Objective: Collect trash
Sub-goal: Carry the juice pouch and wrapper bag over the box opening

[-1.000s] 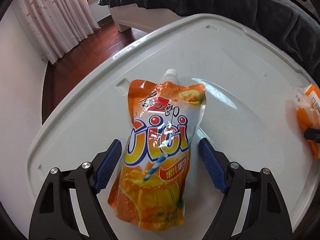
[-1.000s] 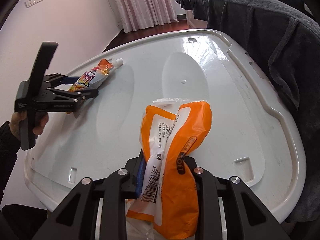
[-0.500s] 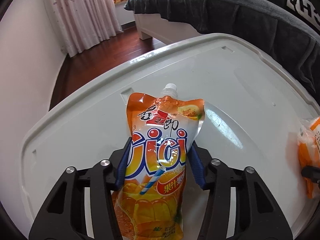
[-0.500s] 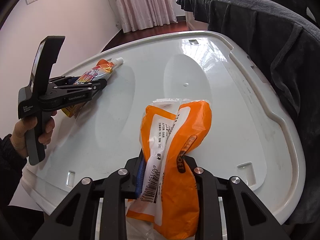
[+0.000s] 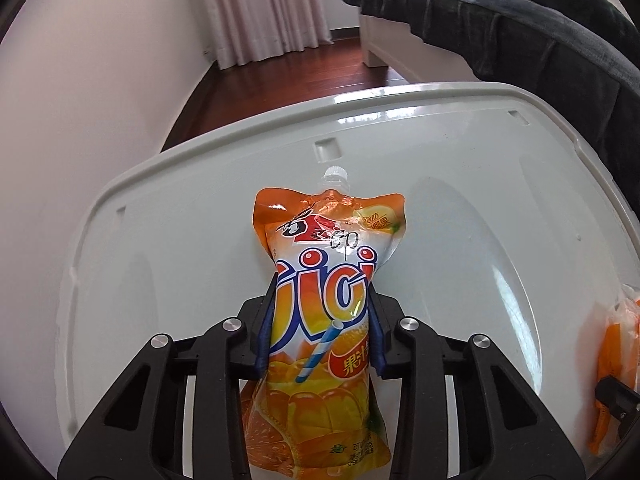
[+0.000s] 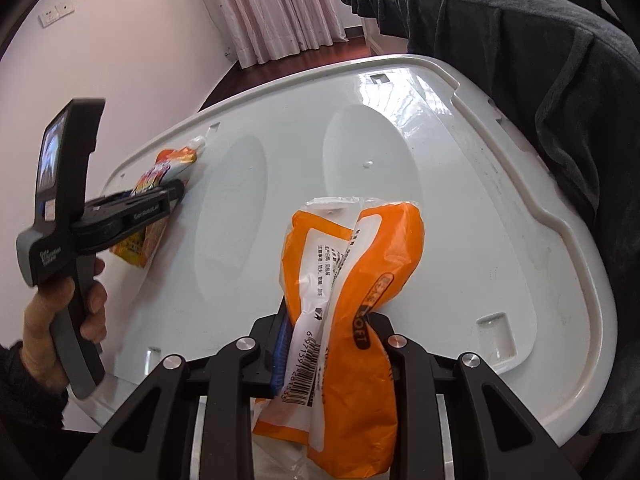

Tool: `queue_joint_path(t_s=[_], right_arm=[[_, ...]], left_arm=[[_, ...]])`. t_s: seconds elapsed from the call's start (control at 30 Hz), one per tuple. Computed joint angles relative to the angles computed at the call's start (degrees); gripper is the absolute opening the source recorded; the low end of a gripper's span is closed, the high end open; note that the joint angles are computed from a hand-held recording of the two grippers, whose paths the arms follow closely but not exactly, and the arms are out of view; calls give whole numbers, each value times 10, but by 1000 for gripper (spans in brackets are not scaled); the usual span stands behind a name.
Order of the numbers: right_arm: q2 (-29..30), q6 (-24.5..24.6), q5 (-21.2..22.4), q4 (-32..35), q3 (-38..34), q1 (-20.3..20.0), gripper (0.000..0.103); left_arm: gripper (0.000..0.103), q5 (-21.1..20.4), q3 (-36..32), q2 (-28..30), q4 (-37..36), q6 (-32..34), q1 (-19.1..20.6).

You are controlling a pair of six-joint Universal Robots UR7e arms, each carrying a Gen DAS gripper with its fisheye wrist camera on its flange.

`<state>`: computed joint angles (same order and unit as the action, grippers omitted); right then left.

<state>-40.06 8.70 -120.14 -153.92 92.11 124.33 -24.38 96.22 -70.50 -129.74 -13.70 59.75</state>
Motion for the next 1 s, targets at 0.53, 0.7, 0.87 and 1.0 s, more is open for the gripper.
queue_joint_path(t_s=[0.53,0.7,0.87,1.0], right_arm=[[-28,11,41,-52,41,9,27],[-54,-20,48,-93,86,31,27],[-88,-59,59,-147,162,58,27],[-115,-83,47,-160,222,83,27]], left_arm=[[34,38,96,-152,354,-391,-121],[34,22,133,-209,469,-518,-175],[34,-3,173,-255,581,-641,-234],[34,-47,211,-291,607,-691,-276]])
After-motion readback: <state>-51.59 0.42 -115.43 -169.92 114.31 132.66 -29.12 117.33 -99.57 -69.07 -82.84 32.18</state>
